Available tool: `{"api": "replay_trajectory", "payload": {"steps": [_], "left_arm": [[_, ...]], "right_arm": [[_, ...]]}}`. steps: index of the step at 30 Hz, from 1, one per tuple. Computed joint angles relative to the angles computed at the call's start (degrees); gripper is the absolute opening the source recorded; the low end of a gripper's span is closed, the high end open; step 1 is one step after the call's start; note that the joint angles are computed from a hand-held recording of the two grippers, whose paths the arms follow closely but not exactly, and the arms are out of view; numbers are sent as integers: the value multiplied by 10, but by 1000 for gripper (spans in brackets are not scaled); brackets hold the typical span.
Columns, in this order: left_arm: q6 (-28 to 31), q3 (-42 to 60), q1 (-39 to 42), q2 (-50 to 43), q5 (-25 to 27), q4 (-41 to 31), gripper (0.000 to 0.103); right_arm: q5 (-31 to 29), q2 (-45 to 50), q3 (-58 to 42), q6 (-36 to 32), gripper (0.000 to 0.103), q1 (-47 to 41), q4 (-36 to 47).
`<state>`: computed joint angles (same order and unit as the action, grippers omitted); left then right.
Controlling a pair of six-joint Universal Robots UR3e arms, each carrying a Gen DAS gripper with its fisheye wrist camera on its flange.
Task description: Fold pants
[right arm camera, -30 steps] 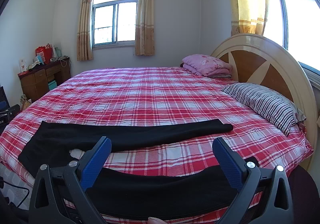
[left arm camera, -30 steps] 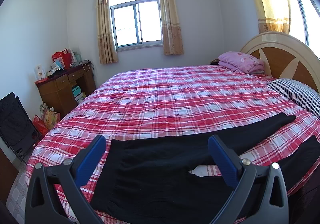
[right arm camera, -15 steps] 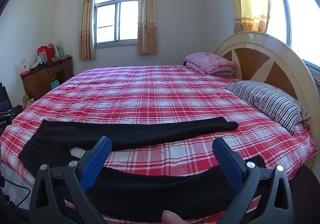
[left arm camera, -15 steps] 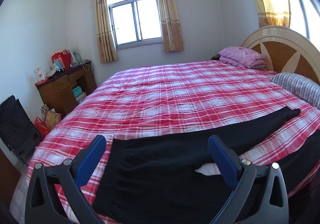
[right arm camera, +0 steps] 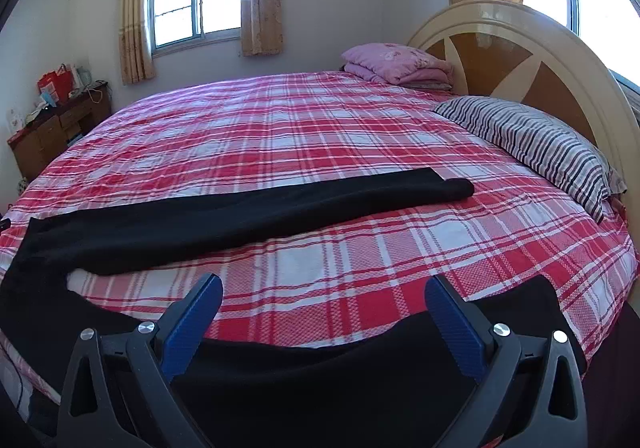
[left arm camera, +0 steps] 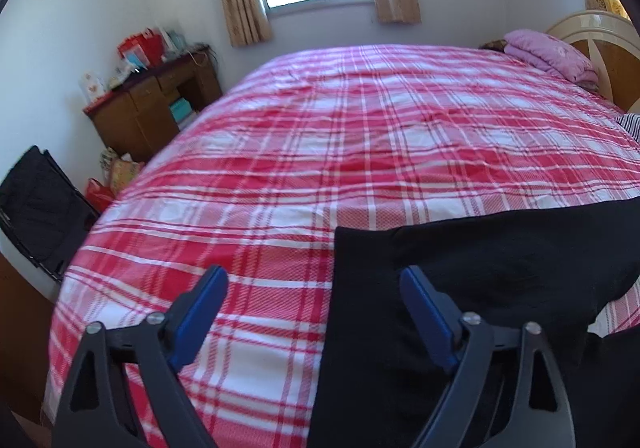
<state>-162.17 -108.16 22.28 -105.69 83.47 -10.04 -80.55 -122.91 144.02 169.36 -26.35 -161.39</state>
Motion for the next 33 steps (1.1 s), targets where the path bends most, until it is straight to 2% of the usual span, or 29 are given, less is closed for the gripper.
{"api": "replay_trajectory", "payload": {"steps": [2,6,10,11,13,15,17,18,19,20,27,33], "left_arm": [[-4,52,-10,-41,2,-33,73],[-7,164,-38,-131,19,-92,72],[-7,249,-38,-189,6,-165,54],[-5,257,-36,-193,-2,-177,54],[2,263,-27,-195,-25,-186,50],[8,282,-19,-200,-53,-219,44],[14,289,-11,-200,-71,-237,40],[19,292,-7,-199,-82,-248,34],[26,298,-1,-198,-103,-263,20],[26,299,3,-193,-116,-279,16],[33,313,-31,-197,-56,-276,14],[32,325,-25,-209,-65,-281,14]], "right_arm": [[-4,42,-15,-9,102,-11,-21],[5,110,-50,-17,102,-39,-48],[3,166,-95,-29,101,-66,-57],[7,178,-107,-34,100,-73,-52],[13,202,-137,-42,95,-91,-34],[16,239,-183,-49,82,-109,-5],[15,280,-232,-53,78,-122,22],[11,299,-256,-53,77,-128,31],[6,320,-279,-51,75,-134,36],[2,341,-305,-48,73,-141,42],[18,492,-505,-58,72,-170,133],[19,626,-695,-62,72,-142,232]]}}
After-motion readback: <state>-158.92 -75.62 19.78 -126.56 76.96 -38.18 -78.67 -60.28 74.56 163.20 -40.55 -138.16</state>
